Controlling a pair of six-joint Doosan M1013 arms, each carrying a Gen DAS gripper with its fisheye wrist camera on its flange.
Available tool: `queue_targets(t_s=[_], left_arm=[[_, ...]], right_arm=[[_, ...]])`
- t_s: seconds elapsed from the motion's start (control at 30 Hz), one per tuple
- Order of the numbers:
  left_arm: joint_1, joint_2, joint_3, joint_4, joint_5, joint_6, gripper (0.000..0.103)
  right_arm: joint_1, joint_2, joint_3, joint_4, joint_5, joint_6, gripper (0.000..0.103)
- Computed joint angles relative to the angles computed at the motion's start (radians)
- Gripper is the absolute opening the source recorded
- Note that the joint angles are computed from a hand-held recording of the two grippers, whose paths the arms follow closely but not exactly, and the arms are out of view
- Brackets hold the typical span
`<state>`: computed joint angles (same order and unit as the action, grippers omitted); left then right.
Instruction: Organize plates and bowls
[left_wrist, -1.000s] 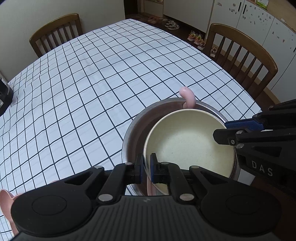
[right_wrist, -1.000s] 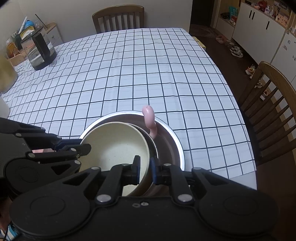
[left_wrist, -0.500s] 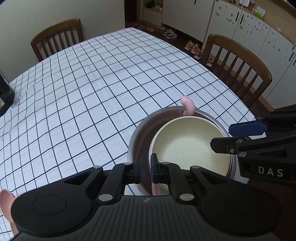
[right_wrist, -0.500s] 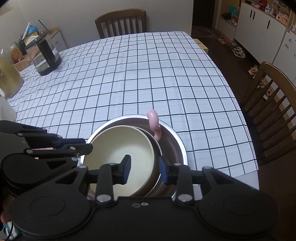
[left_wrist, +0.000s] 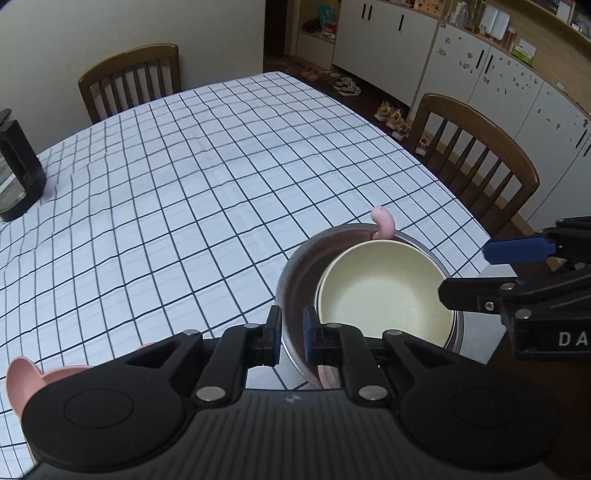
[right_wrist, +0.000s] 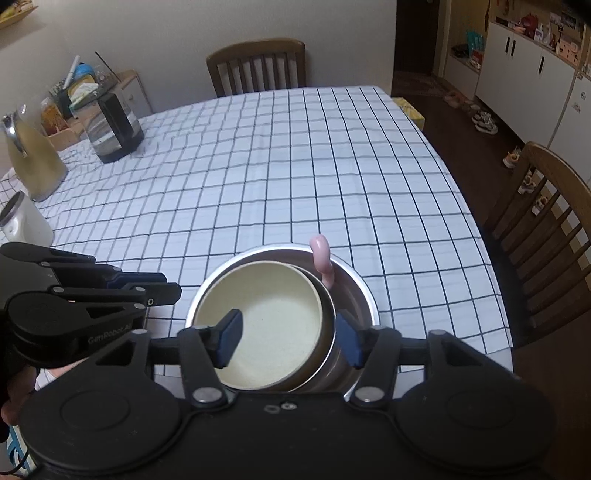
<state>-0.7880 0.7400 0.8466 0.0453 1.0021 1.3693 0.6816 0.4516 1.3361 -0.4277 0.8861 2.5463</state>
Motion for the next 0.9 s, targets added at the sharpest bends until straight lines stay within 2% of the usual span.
queue_targets(t_s=[0.03,0.33,0.4,0.5,0.53,0.57,0.83,0.9], left_arm=[[0.0,-0.006,0.009,0.004,-0.01,-0.005,0.011],[-0.002,-0.06,0.08,0.01,-0.092,-0.031,0.012],[-0.003,-0.069,0.093,0.01,-0.106,-0.034,0.019],[-0.003,-0.088,0.123,0.008,-0.145,-0.042,0.054],[-0.005,-0.095,0.137,0.017,-0.166,-0.052,0.071],[-0.006,-0.102,0.149,0.028,-0.185,-0.065,0.076],[-0.003,-0.116,0.168,0.018,-0.206,-0.06,0.076],[0.0,-0.117,0.17,-0.001,-0.207,-0.045,0.079]], right_arm=[[0.003,-0.004,0.003,-0.014,-0.002,0.01,0.064],[0.022,-0.038,0.041,-0.085,-0.039,0.056,0.075],[0.026,-0.048,0.054,-0.1,-0.047,0.069,0.077],[0.032,-0.064,0.076,-0.129,-0.059,0.095,0.08],[0.033,-0.07,0.084,-0.135,-0.065,0.105,0.08],[0.033,-0.076,0.093,-0.138,-0.072,0.114,0.081],[0.04,-0.114,0.161,-0.191,-0.097,0.232,0.089],[0.043,-0.121,0.175,-0.205,-0.099,0.263,0.092]])
